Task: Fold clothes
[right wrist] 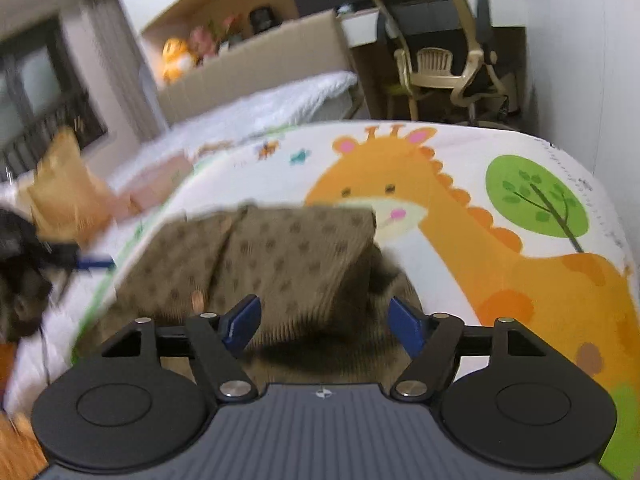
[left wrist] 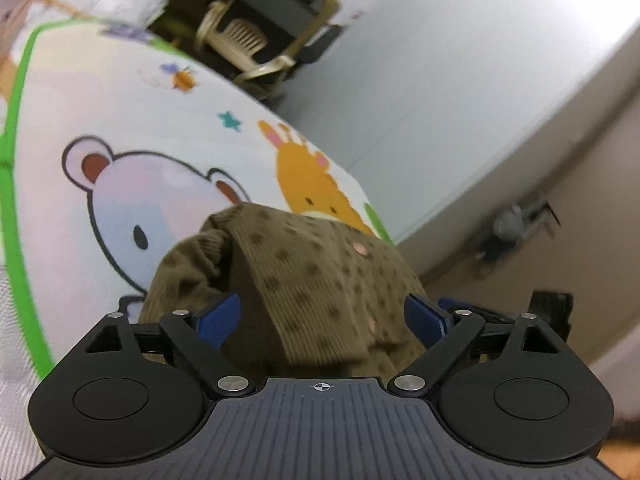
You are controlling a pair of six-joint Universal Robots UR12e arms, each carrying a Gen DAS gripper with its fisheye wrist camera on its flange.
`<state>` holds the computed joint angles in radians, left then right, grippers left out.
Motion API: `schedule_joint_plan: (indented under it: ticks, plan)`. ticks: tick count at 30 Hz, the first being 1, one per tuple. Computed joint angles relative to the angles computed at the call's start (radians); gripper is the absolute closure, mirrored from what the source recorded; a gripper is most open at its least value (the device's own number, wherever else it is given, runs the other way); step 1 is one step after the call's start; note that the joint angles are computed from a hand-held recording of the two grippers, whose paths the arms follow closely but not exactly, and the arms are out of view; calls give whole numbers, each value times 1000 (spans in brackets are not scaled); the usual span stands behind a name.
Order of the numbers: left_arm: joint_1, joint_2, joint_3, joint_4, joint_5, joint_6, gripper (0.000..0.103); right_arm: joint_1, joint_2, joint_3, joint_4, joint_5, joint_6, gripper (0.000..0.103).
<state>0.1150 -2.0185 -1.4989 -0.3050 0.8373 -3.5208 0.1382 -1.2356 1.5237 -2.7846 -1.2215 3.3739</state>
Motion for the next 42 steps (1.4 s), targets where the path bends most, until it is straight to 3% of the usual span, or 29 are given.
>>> schedule_joint_plan:
  ticks: [5, 6, 7, 8, 9, 10, 13, 19, 24, 25, 27, 29, 32, 38, 40, 42]
  plan:
    - [-28, -82, 97, -113, 2, -52, 12, 9, 88, -84, 34, -1, 109, 32]
    - [-34, -90, 107, -121, 2, -51, 21, 13, 99, -95, 37, 7, 112, 37]
    - [-42, -92, 117, -135, 17, -40, 31, 17, 108, -103, 38, 16, 109, 63]
    - [-49, -86, 122, -148, 47, -8, 51, 25, 109, -110, 40, 2, 84, 79]
    - [-57, -80, 128, -159, 76, 23, 66, 35, 108, -116, 43, -22, 50, 84]
    - [-64, -74, 133, -169, 104, 54, 73, 41, 101, -114, 31, -35, 24, 93]
    - [-61, -30, 98, -118, 85, 100, 78, 44, 60, -83, -30, -24, -11, 94]
    - [-59, 73, -26, -99, 66, 159, 75, 41, -48, 40, -65, 15, -39, 94]
    - [-53, 96, -86, -207, 61, 186, 56, 56, -63, 90, 68, -33, -28, 89]
    - [-50, 94, -88, -224, 62, 182, 52, 55, -62, 90, 93, -36, -19, 84]
    - [-38, 86, -92, -177, 46, 137, 35, 42, -59, 88, 99, -29, 28, 68]
    - [-20, 70, -90, -74, 5, 60, 21, 23, -56, 85, 47, -13, 88, 48]
    - [-7, 39, -62, -25, -30, -14, 12, -6, -35, 66, -24, 60, 182, 33]
    - [-2, -68, 39, -106, -149, -122, 10, -48, 80, -57, 83, 280, 354, 28]
    - [-5, -98, 78, -80, -165, -135, 9, -54, 128, -106, 130, 357, 368, 27]
    - [-6, -126, 130, -66, -153, -133, 9, -54, 177, -166, 112, 403, 364, 26]
